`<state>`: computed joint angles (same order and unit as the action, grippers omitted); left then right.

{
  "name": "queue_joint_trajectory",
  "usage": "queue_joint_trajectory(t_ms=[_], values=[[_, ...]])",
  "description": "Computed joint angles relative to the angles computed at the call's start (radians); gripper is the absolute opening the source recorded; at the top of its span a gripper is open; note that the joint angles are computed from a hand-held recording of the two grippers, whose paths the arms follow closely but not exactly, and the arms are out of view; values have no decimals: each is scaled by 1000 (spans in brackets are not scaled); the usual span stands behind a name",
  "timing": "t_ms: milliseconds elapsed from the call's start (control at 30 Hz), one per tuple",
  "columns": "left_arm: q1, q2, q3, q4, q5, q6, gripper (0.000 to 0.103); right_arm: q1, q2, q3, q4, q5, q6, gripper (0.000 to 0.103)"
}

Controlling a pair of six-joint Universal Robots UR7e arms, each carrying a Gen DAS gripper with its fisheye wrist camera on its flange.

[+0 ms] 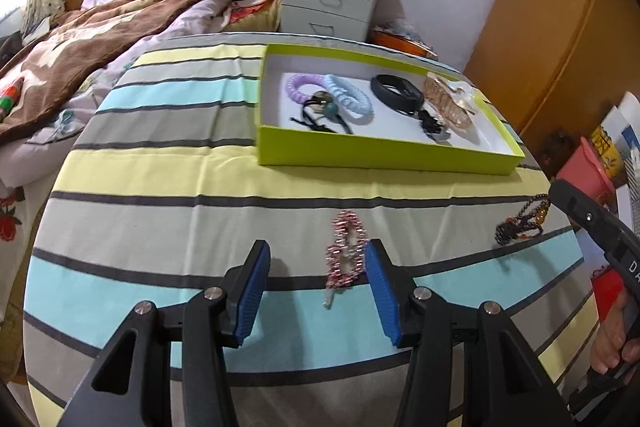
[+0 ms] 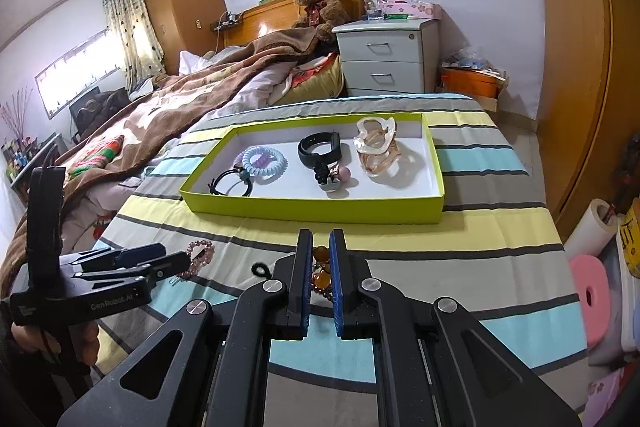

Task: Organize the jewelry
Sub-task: 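Close the left tool on the pink beaded hair clip, then lift the pink clip and brown bracelet and carry both over the box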

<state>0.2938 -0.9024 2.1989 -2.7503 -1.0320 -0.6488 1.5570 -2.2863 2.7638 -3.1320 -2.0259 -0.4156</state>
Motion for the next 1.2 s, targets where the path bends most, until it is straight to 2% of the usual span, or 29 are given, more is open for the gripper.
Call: queue_joint_trajectory(t_ms=[300,467,600,733,1200], values=[[-2,27,-21,16,2,10,49,-9,-11,4,10,10,-4,9],[-6,30,-25,28,12,7,22,-6,-5,6,5,6,-2,8],[-11,31,-29,44,26,-1,20,-3,-4,6,4,4,0,9],[-17,27,-25,36,32,7,12,-1,-5,8,3,3,0,8],[-40,4,-17,29,58,8,11,17,6,6,-7,-11,3,8]])
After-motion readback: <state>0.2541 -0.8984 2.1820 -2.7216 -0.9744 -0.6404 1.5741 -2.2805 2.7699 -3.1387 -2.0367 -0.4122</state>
